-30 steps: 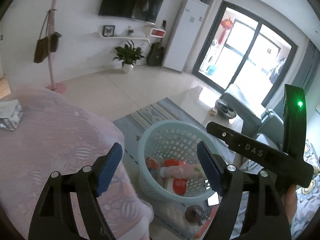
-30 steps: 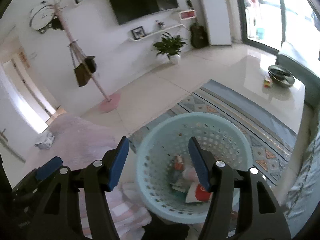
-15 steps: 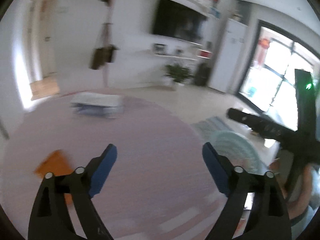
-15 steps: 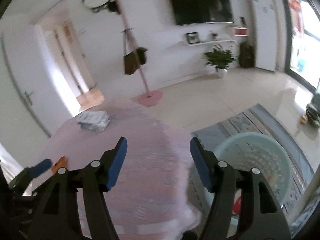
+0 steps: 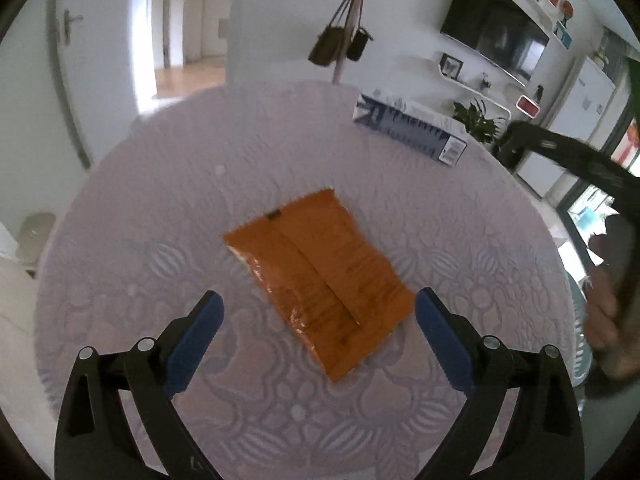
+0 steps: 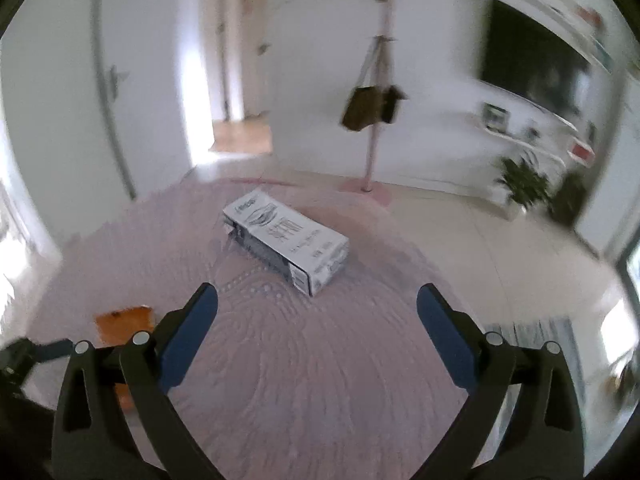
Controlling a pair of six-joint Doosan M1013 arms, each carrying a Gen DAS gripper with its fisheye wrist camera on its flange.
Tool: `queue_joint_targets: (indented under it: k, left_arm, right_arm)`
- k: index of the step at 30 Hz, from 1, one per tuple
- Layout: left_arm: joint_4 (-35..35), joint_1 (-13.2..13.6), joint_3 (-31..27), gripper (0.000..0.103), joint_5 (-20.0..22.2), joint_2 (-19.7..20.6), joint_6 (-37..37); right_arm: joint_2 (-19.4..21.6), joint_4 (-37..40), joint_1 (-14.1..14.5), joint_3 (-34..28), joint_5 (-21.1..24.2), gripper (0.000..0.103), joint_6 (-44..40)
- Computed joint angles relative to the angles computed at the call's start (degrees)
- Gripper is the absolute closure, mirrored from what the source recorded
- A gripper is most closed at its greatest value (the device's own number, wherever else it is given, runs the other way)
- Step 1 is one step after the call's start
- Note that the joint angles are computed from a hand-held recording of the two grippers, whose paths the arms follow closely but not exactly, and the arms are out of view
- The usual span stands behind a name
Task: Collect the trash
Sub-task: 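Grasp the orange snack bag with the left tool while the right tool grasps the milk carton, then carry the orange bag and milk carton to the basket and release both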
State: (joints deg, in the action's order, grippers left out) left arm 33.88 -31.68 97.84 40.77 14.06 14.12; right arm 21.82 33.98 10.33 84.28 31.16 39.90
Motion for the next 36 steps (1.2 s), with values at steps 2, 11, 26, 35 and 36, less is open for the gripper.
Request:
queue_joint_targets:
  k: [2,11,26,35,36]
  left_arm:
    - [-2.65,0.75,-0.57,0.010,-0.71,0.66,3.02]
    - [2.26,-1.30,-3.58,0.018,7.63,3.88,6.71]
    - [2.27,-1.02,-0.13,0.101,-1.56,1.11,9.15]
    - [3.90,-1.32,3.33,0.103,-11.54,-2.11,5.56]
    - [4.23,-1.50,3.31,0.103,-12.05,-2.28,5.51]
  right_arm:
    - [1.87,-5.75,1.43,-1.31,-3.65,0.008,2.08]
    - [8.48,-3.03,1.73,-9.75,4.09,0.008,-5.76]
    - [13.96,-4.14,1.88,-17.86,21.02,0.045,-2.08]
    - [7.34,2.76,0.26,-8.09,14.72,0.046,-5.38]
    - [6.69,3.70,-0.13,-7.55,14.14,0.046,-5.73]
